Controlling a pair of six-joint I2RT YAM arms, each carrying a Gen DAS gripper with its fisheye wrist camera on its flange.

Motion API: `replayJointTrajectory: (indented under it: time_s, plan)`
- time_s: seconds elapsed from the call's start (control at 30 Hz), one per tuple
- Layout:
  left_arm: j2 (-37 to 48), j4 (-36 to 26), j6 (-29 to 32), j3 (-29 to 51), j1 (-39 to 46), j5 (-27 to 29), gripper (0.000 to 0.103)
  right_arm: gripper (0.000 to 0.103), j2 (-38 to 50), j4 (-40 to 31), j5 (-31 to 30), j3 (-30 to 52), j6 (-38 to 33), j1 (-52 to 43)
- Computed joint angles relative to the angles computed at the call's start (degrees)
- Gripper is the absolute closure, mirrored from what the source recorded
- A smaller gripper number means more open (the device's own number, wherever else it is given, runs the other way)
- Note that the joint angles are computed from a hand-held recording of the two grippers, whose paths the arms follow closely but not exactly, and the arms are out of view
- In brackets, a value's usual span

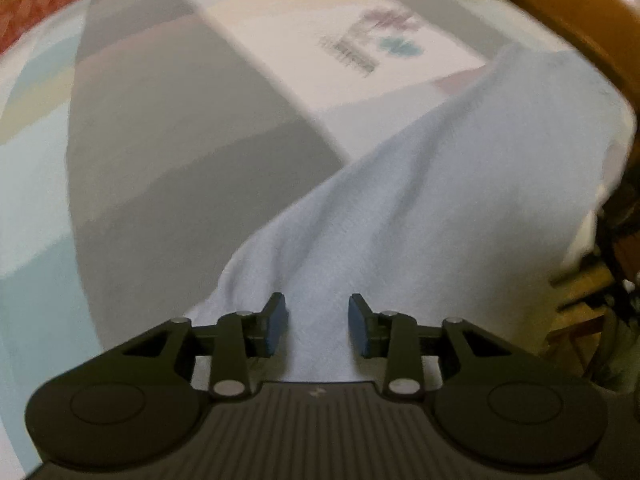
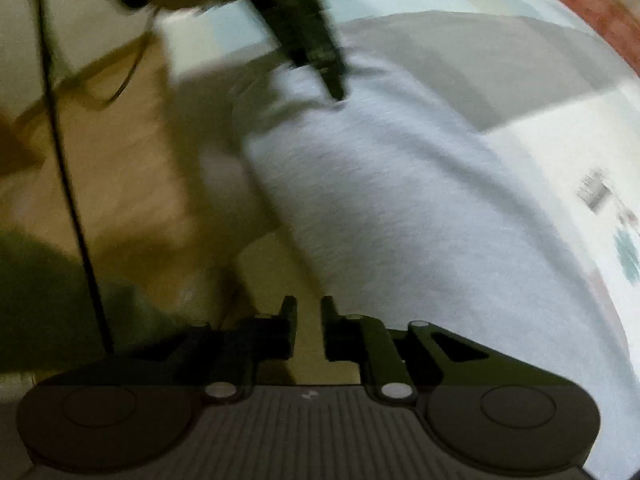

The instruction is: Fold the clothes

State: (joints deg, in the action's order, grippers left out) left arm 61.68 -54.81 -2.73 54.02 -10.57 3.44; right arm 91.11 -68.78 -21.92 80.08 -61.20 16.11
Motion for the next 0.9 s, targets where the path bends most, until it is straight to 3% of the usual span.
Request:
replayJointTrajectory:
  time_s: [0.07, 0.23, 0.33, 0.4, 0.43, 0.6, 0.73, 0.9]
  plan:
    - [0.8, 1.9, 0.3, 1.3, -1.8, 0.5, 0.063, 0.073, -0.4, 2.9, 0.9, 0.7, 5.7, -2.8]
    - [9.1, 12.2, 1.0, 2.3, -7.3, 2.4, 0.061, 0.061, -0.1, 18.1, 11.3, -2.9, 20.9, -10.8]
    - [14.7, 18.3, -0.1, 2.5, -10.1, 2.5, 0.06, 0.057, 3.9, 21.2, 12.0, -2.1, 30.9, -17.3]
    - [16.5, 19.4, -1.3, 1.7, -11.4, -3.1, 0.061, 0.048, 6.2, 20.4, 9.1, -1.1, 35.7, -21.6]
    - [16.3, 19.7, -1.6, 0.7, -10.8, -3.1, 0.059, 0.04, 6.8, 19.3, 7.0, -0.7, 36.7, -23.7]
    - [15.7, 13.8, 0.1, 3.6, -10.6, -2.9, 0.061, 0.039, 6.1, 13.8, 4.4, 1.2, 33.2, -26.7]
    - [16.3, 13.5, -0.7, 5.7, -11.2, 1.2, 0.06, 0.037, 8.9, 22.3, 4.9, 4.1, 35.0, -28.0]
    - [19.8, 13.1, -3.3, 5.1, -13.4, -1.8, 0.059, 0.037, 18.4, 27.5, 7.8, 11.0, 33.6, -33.4]
